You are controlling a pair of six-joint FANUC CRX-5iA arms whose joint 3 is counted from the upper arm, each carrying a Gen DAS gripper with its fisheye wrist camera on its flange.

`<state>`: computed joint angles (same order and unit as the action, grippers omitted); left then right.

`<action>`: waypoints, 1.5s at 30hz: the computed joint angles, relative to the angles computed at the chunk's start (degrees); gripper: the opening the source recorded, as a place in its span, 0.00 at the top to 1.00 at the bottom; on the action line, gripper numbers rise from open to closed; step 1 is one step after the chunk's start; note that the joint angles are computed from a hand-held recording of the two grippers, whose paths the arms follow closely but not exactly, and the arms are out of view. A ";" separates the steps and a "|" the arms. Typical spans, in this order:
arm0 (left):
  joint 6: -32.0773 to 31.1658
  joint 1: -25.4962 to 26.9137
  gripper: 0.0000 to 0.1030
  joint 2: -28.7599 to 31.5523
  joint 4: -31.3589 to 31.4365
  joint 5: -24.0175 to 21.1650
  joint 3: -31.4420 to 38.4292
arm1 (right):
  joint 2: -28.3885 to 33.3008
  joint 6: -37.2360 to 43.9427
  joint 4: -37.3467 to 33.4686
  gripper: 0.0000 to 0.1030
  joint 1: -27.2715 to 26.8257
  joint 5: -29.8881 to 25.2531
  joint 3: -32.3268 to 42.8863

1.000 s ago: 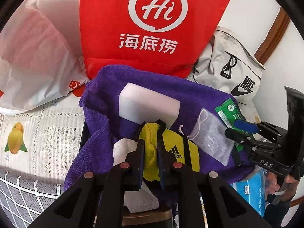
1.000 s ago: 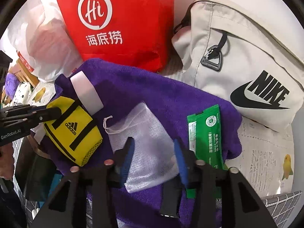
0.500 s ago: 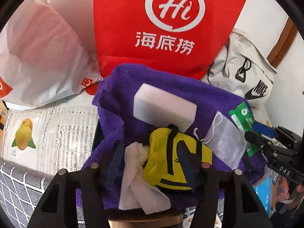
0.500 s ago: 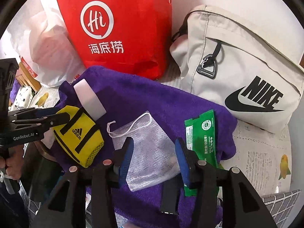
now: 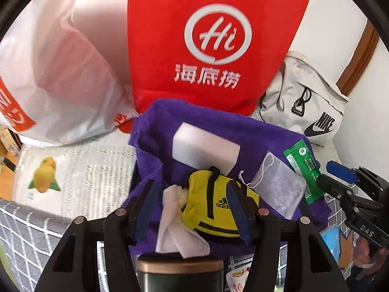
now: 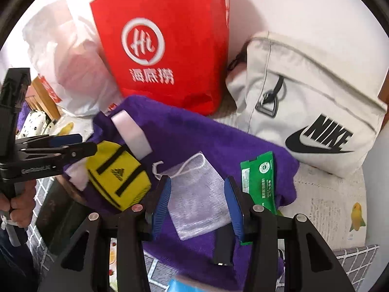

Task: Organize soft objects
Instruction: 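Lower the yellow pouch with the left tool while the right tool releases the mesh bag onto the towel, then grasp the orange-print wet-wipe packet with the right tool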

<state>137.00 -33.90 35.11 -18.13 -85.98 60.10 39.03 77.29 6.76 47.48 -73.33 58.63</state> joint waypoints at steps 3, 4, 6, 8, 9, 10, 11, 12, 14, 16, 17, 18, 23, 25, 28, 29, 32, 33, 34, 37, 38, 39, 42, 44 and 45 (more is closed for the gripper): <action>0.40 -1.25 0.46 -0.39 -2.87 -2.09 2.06 | -2.40 -0.36 0.64 0.56 0.94 0.75 -2.74; 0.53 -1.72 0.46 -0.82 -3.98 -2.67 2.15 | -3.79 -0.10 0.79 0.55 1.40 1.07 -4.62; 0.88 -2.42 0.46 -1.79 -5.41 -4.02 1.98 | -5.70 -0.02 1.43 0.54 2.49 1.38 -7.56; 1.96 -2.83 0.46 -3.61 -5.84 -3.92 -0.15 | -7.55 -0.17 1.72 0.53 3.72 1.63 -10.75; 2.34 -3.11 0.46 -4.44 -6.11 -3.94 -1.15 | -8.39 -0.43 1.44 0.53 4.27 1.88 -12.38; 2.52 -3.36 0.46 -5.19 -6.35 -4.07 -2.13 | -9.18 -0.50 0.77 0.53 4.87 1.73 -13.89; 2.72 -3.71 0.46 -5.79 -6.78 -4.67 -2.81 | -9.32 -0.56 0.17 0.53 5.29 1.25 -14.41; 3.31 -4.09 0.46 -6.62 -7.30 -4.97 -3.87 | -9.78 -0.71 -0.62 0.53 5.77 0.85 -15.37; 4.76 -4.59 0.46 -9.49 -7.43 -3.84 -8.14 | -11.21 -0.71 -2.76 0.53 6.61 1.23 -17.90; 6.19 -4.87 0.46 -11.60 -7.57 -3.23 -11.25 | -11.49 -1.09 -4.59 0.53 7.27 0.84 -18.85; 7.83 -5.06 0.45 -13.43 -7.76 -2.18 -14.11 | -11.29 -1.48 -4.96 0.53 7.70 0.44 -19.00; 8.83 -5.09 0.45 -14.40 -7.69 -1.51 -15.77 | -10.69 -1.77 -5.33 0.52 8.09 -0.37 -18.59; 12.30 -5.43 0.45 -19.40 -6.50 1.43 -24.56 | -8.64 -5.03 -5.55 0.52 8.79 -1.92 -17.18; 13.19 -5.48 0.45 -21.32 -5.77 3.28 -27.83 | -7.98 -7.15 -4.55 0.50 9.10 -2.41 -16.87; 13.99 -5.67 0.45 -23.18 -5.28 5.21 -31.19 | -7.45 -9.57 -2.29 0.45 9.72 -2.38 -17.15; 13.95 -5.66 0.45 -23.63 -5.01 5.93 -32.16 | -7.31 -10.28 -2.01 0.42 9.74 -2.32 -17.15; 13.53 -5.40 0.45 -24.20 -4.10 7.73 -34.18 | -6.30 -11.97 -2.50 0.40 9.47 -2.85 -15.98; 13.43 -5.29 0.45 -24.19 -3.88 8.03 -34.56 | -5.68 -11.97 -2.62 0.40 9.42 -3.38 -15.16; 13.18 -5.11 0.45 -24.07 -3.56 8.27 -34.81 | -4.85 -11.97 -2.36 0.40 9.45 -4.00 -14.22; 12.57 -4.50 0.45 -24.23 -2.51 9.82 -36.08 | -3.35 -12.19 -1.24 0.40 9.84 -4.94 -13.03; 12.45 -4.28 0.45 -24.35 -2.16 10.34 -36.54 | -2.85 -11.89 -1.21 0.40 9.89 -5.23 -12.50; 12.33 -4.14 0.45 -24.36 -1.98 10.63 -36.77 | -2.45 -11.72 -0.96 0.40 10.02 -5.53 -12.18; 12.06 -4.16 0.45 -24.02 -2.41 10.41 -36.50 | -1.80 -11.72 -0.52 0.40 10.18 -5.90 -11.85; 12.03 -3.87 0.45 -24.27 -2.06 10.97 -37.03 | -1.78 -11.38 0.78 0.40 10.60 -5.31 -12.47; 12.04 -3.72 0.45 -24.47 -1.87 11.40 -37.40 | -1.85 -11.29 1.32 0.40 10.81 -5.09 -12.80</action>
